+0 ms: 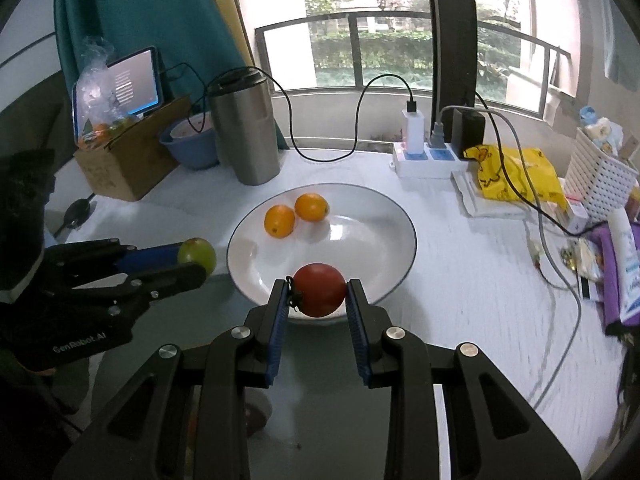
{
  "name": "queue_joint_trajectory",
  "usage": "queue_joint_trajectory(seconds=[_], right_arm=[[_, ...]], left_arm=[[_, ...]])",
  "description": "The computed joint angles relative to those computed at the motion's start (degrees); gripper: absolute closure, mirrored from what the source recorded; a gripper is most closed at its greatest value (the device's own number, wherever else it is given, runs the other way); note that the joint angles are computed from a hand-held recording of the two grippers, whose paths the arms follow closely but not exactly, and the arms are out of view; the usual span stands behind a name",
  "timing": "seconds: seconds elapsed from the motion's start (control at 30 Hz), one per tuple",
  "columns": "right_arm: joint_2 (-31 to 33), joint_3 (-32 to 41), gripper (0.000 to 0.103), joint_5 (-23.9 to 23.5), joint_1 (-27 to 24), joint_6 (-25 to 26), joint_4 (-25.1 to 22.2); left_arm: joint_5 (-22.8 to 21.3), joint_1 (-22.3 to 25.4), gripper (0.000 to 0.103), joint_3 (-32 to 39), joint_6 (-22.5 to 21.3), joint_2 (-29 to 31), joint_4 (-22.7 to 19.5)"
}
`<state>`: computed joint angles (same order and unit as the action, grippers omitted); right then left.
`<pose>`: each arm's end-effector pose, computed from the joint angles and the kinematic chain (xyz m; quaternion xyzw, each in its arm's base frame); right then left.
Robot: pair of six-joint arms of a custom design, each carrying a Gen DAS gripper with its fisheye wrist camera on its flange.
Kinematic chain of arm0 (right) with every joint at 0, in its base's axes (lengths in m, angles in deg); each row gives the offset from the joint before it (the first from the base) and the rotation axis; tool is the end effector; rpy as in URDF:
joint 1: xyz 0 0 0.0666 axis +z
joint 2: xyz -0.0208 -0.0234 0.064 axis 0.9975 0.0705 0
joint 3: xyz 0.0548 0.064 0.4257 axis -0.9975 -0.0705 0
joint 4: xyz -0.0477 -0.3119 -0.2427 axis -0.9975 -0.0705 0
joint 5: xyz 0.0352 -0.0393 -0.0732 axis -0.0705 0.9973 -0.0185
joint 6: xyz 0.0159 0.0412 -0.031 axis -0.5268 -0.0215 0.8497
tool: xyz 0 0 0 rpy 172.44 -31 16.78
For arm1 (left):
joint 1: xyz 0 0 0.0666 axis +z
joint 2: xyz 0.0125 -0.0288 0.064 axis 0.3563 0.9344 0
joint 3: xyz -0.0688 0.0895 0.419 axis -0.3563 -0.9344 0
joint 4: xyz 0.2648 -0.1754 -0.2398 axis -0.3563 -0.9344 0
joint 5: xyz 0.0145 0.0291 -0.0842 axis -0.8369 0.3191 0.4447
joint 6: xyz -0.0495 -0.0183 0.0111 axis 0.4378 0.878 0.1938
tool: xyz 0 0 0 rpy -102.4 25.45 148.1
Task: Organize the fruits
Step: 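Lift the lime and tomato and carry both over the white plate, then release the lime and tomato onto the plate by opening both tools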
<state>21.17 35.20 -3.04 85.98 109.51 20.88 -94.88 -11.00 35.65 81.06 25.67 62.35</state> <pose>0.5375 0.0201 0.3047 -0.3232 0.8530 0.1994 0.3580 0.4647 -0.2770 0.2922 -0.0292 0.9117 -0.0723 0.4035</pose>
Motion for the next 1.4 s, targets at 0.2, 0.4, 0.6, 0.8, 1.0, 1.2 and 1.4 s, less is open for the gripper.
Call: queue_joint_trajectory(seconds=[0.2, 0.4, 0.6, 0.8, 1.0, 1.2, 1.4], right_arm=[[3.2, 3.2, 0.072, 0.6, 1.2, -0.5, -0.2], [6.9, 6.7, 0.072, 1.4, 2.5, -0.8, -0.9], [10.0, 9.6, 0.072, 2.8, 3.4, -1.7, -1.0], [11.4, 10.7, 0.072, 4.2, 3.8, -2.1, -0.9], [11.3, 10.5, 0.071, 5.5, 4.0, -2.7, -0.3], [9.4, 9.0, 0.065, 5.5, 3.7, -3.2, 0.9], [6.4, 6.5, 0.063, 4.8, 3.0, -3.5, 2.0]], left_arm=[[1.5, 1.7, 0.077, 2.7, -0.4, 3.1, -0.6], [2.3, 3.0, 0.077, 4.1, -0.3, 5.3, -1.3], [3.9, 4.0, 0.077, 5.2, 0.3, 6.8, -1.6], [4.0, 4.1, 0.076, 5.8, 0.3, 7.2, -2.0], [3.1, 4.0, 0.073, 5.8, 1.7, 6.9, -2.7], [2.3, 3.8, 0.056, 4.4, 2.9, 5.0, -1.9], [1.0, 3.0, 0.053, 2.3, 4.1, 2.5, -1.2]])
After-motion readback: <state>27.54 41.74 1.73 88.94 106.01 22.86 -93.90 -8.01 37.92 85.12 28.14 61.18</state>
